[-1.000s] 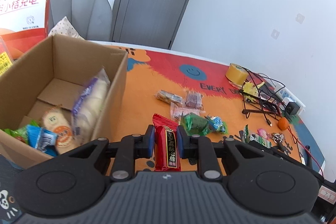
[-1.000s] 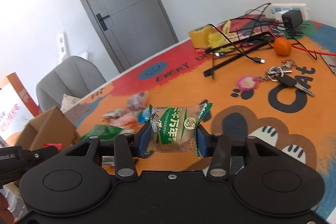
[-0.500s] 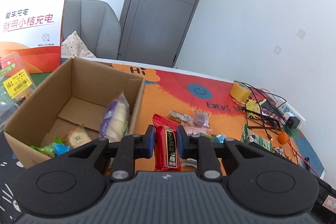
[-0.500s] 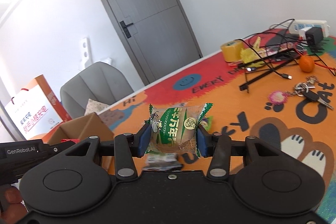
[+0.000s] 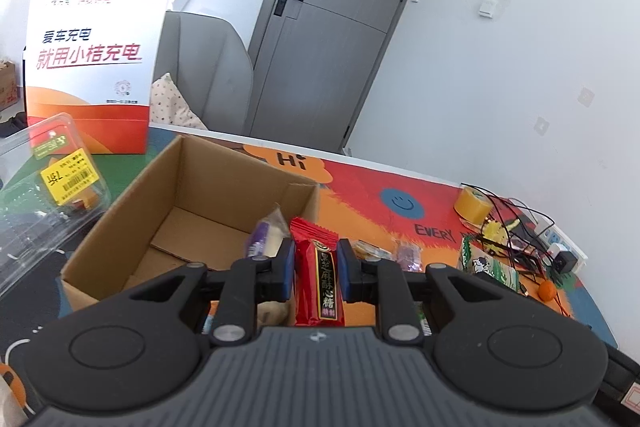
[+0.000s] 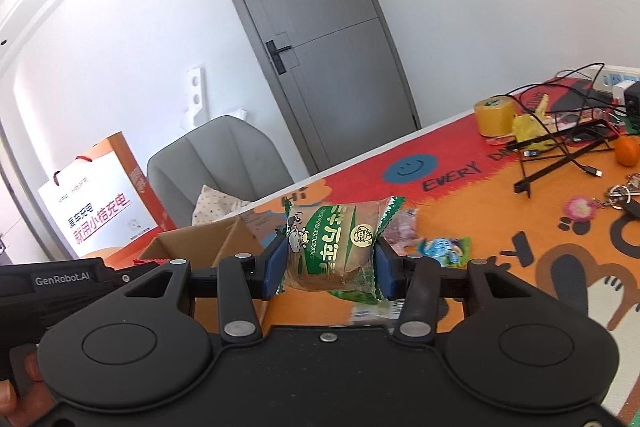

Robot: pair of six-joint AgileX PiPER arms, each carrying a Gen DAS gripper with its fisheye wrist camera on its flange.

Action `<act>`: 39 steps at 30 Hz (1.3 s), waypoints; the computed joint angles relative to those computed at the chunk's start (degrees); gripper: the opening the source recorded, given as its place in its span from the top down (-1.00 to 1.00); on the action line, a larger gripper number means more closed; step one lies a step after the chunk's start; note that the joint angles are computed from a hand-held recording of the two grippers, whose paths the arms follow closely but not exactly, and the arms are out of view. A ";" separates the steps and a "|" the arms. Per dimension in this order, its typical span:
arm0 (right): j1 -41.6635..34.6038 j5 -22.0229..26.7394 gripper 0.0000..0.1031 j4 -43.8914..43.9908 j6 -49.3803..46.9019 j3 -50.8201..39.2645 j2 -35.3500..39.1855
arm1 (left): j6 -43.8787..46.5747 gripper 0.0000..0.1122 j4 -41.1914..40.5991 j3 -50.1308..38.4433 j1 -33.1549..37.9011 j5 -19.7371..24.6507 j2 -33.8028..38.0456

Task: Organize snacks
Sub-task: 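Carry the red bar and green-labelled bread toward the cardboard box, then open both grippers over the box to drop the red bar and bread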

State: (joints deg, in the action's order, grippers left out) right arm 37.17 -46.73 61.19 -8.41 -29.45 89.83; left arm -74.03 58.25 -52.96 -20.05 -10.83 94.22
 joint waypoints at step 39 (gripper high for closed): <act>3.73 9.18 0.11 3.55 -13.56 -22.83 11.91 | -16.54 0.43 18.21 -0.26 17.69 -11.52 3.35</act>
